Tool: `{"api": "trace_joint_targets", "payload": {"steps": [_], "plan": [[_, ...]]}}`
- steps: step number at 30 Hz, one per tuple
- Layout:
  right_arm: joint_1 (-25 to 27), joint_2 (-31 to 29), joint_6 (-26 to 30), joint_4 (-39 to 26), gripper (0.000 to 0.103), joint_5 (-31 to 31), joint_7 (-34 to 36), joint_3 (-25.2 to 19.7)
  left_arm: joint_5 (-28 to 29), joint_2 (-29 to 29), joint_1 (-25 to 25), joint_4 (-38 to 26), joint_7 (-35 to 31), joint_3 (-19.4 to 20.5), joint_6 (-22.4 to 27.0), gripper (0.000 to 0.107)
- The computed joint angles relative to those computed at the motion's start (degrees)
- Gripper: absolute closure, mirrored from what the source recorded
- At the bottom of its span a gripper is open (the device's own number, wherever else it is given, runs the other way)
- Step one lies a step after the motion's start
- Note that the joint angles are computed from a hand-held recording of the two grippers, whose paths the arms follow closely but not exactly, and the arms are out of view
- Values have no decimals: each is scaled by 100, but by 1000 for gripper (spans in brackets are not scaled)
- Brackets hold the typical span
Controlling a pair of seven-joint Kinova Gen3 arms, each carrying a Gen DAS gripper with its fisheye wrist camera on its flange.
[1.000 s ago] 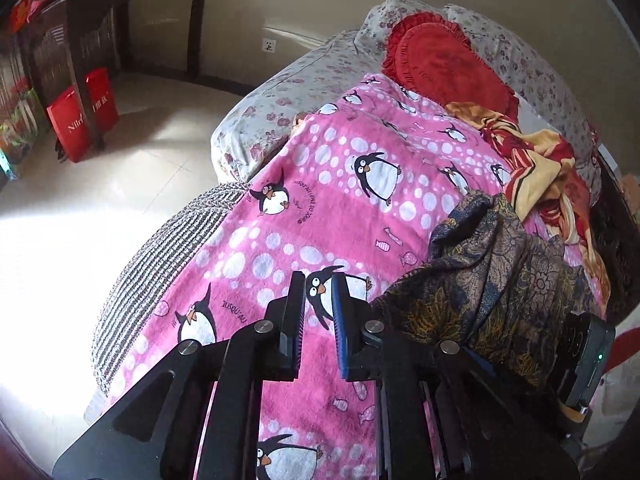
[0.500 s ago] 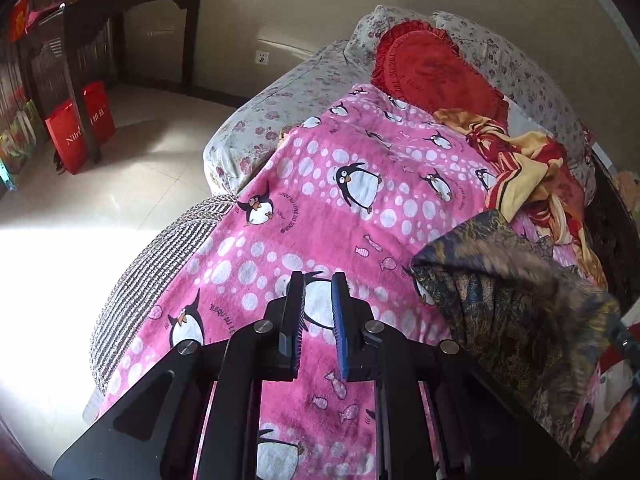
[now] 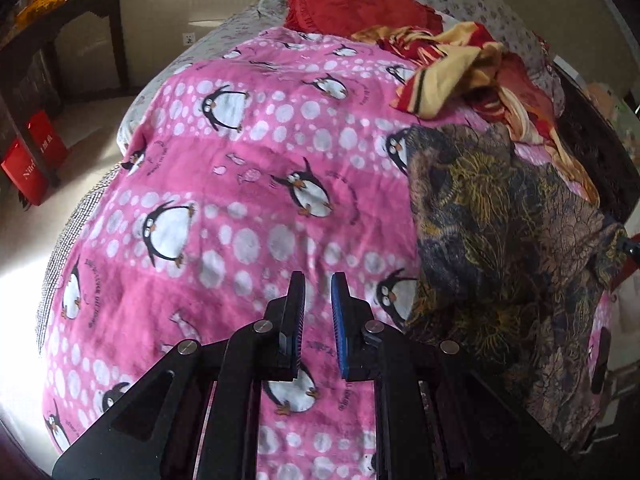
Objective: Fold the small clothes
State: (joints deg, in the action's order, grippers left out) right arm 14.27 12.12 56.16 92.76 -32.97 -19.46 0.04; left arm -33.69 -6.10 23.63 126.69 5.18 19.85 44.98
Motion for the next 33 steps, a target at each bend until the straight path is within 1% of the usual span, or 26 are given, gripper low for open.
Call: {"api": "trace_joint_targets", "payload": {"steps": [2,4,5,6,7,8,9,10,13,14,15,16,17,19,21,22,24,25,26,27,28,29,30,31,33], "plan": [[-175,158,-351,13,99,373,-363,32,-67,203,58,-78,73,57,-49,96],[-219,348,-476,-45,98,653,-776,-49,-68,384,166,-126,88,10,-182,96],[-370,327,-619,37,91,790,-971,-2,-63,469,230,-151,81,-27,-236,96],[-496,344,-852,133,83,851,-1071,73,-91,554,300,-177,105,-63,-272,96],[-523,343,-999,191,54,818,-1083,72,-132,636,369,-211,128,-108,-282,96],[-443,256,-1053,237,41,693,-1059,3,-188,729,443,-250,161,-154,-276,96],[-257,146,-1013,266,41,474,-977,-172,-243,835,521,-299,191,-205,-270,96],[7,70,-880,265,41,241,-874,-437,-256,923,588,-341,177,-270,-277,96],[514,61,-188,277,41,-458,-443,-1233,-297,1140,765,-430,217,-490,-392,96],[563,92,45,269,41,-636,-318,-1480,-347,1186,838,-441,303,-552,-406,96],[505,122,259,248,41,-721,-194,-1639,-398,1226,906,-452,393,-608,-397,96],[342,133,381,258,41,-781,-68,-1735,-468,1247,968,-438,497,-661,-409,96],[77,110,410,304,41,-831,79,-1730,-535,1251,1015,-406,605,-711,-445,96],[-454,147,188,341,41,-722,140,-1903,-624,1222,1060,-303,821,-789,-590,96],[-985,254,-225,310,41,-331,-169,-2113,-804,1215,1101,-218,1076,-833,-712,96],[-1250,412,-330,203,41,-98,-382,-2195,-888,1231,1126,-198,1171,-837,-729,93],[-1780,638,-581,72,41,368,-755,-2114,-1118,1239,1143,-111,1336,-873,-882,90],[-2046,797,-650,-7,47,601,-903,-2038,-1265,1266,1165,-93,1469,-895,-920,89],[-2311,923,-626,-104,66,835,-1060,-1887,-1427,1285,1182,-59,1619,-927,-975,89],[-2576,1007,-640,-146,75,1067,-1198,-1719,-1601,1304,1191,-23,1747,-961,-1045,89],[-2785,1022,-737,-111,98,1270,-1285,-1591,-1767,1310,1162,18,1814,-1010,-1143,89],[-2888,1036,-741,-119,101,1381,-1390,-1532,-1882,1294,1127,54,1854,-1047,-1233,90],[-2885,1057,-653,-164,101,1399,-1517,-1551,-1920,1232,1055,104,1817,-1079,-1349,91],[-2775,1076,-530,-230,101,1324,-1578,-1654,-1899,1142,957,166,1741,-1104,-1479,96],[-2370,1075,-441,-251,101,1023,-1543,-2025,-1807,906,771,293,1607,-1102,-1576,96]]}}
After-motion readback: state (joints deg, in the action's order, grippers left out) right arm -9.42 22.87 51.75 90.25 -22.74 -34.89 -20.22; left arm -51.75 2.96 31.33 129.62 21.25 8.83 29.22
